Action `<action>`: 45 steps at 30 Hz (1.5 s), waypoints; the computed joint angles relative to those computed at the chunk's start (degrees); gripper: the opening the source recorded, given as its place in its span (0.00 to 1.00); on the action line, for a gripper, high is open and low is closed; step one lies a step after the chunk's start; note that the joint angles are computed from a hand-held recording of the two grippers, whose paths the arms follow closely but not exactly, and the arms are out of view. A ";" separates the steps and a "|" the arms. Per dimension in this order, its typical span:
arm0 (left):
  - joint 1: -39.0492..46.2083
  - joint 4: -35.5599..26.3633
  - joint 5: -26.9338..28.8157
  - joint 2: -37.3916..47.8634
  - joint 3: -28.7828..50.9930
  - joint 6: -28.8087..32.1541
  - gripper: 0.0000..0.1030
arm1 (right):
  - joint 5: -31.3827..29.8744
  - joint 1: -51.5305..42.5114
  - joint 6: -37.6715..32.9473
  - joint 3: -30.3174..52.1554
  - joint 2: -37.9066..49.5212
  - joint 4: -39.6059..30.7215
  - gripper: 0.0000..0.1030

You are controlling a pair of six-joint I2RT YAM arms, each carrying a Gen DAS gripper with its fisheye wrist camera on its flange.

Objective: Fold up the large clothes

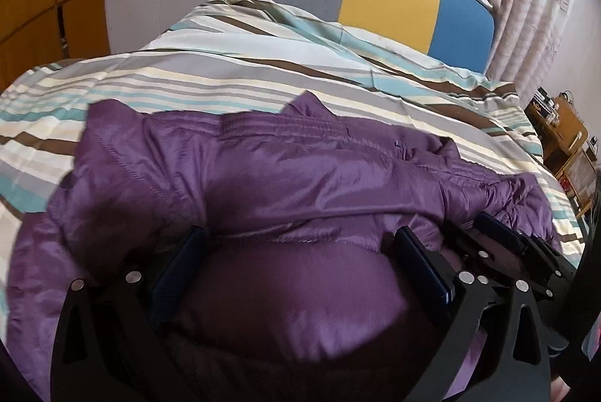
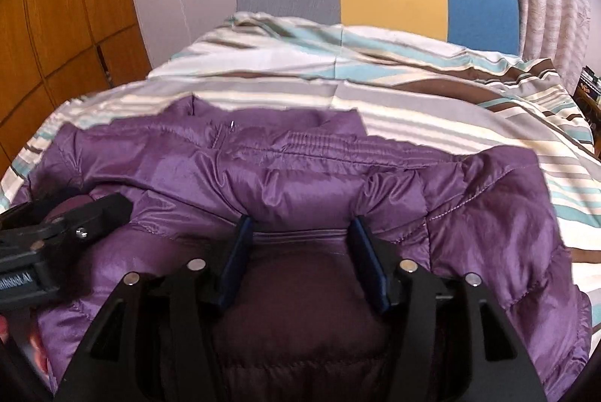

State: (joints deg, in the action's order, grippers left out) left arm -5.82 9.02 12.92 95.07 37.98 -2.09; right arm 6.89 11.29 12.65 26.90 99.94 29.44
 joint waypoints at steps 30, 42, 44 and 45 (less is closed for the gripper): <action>12.14 1.39 6.77 10.41 7.94 -0.36 0.97 | 1.37 -11.97 2.85 -0.72 -0.90 -3.79 0.65; 18.89 6.50 11.31 -12.59 -15.11 8.08 0.97 | 1.45 -12.04 2.85 -1.15 -1.59 -3.80 0.70; 21.22 5.59 12.45 -15.01 -17.16 10.49 0.97 | 2.02 -11.81 2.84 -1.24 -2.05 -4.28 0.71; 22.99 4.51 13.39 -15.80 -17.85 11.93 0.97 | 2.53 -11.60 2.90 -1.31 -2.41 -4.56 0.73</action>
